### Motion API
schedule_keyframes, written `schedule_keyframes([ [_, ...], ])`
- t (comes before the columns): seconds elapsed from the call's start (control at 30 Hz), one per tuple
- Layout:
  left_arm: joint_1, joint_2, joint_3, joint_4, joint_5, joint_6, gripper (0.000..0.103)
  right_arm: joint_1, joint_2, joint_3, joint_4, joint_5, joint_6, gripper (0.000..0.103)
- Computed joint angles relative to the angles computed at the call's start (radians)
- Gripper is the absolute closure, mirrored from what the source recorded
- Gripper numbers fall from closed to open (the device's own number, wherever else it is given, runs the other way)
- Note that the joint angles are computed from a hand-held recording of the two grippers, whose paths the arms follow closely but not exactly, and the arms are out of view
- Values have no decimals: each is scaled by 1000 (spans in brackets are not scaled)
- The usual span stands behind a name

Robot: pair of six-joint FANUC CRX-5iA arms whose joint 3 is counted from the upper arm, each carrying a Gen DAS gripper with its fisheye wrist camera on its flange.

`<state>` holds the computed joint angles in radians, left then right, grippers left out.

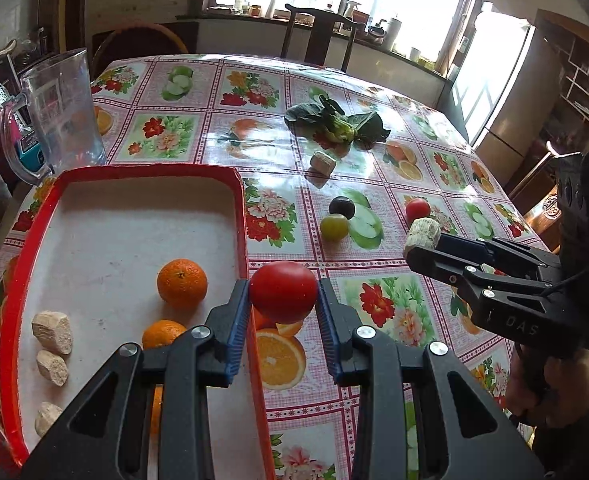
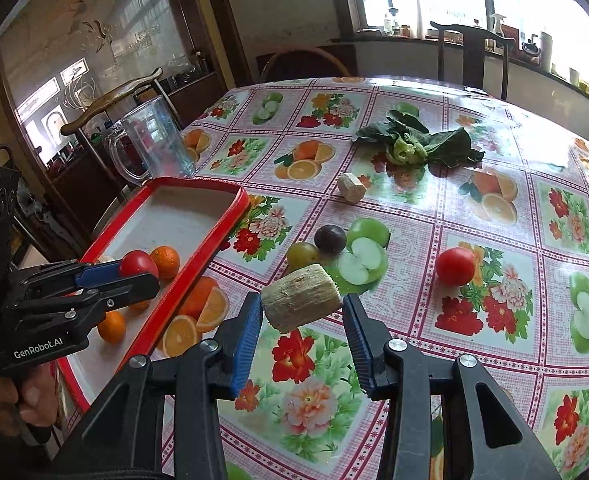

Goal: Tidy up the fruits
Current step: 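Carry the tomato and cylinder into the tray and open both tools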

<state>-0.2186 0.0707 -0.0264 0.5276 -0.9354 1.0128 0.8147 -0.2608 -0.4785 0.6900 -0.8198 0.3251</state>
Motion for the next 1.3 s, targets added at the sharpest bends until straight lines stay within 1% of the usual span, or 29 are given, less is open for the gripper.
schedule_keyframes([
  [0.43,62,-24,-27,15,10,-17,73,16,82,84,-23,24,61,61],
  [0.73,113,-17,-18,0,14,-10,73,16,173,182,-62,50,139,61],
  [0.93,154,5,13,-18,20,12,73,-1,251,266,-108,65,208,61],
  [1.03,168,27,38,-33,23,24,73,-18,297,326,-163,70,262,61],
  [1.3,185,113,126,-89,-11,63,73,-46,427,476,-260,25,381,61],
])
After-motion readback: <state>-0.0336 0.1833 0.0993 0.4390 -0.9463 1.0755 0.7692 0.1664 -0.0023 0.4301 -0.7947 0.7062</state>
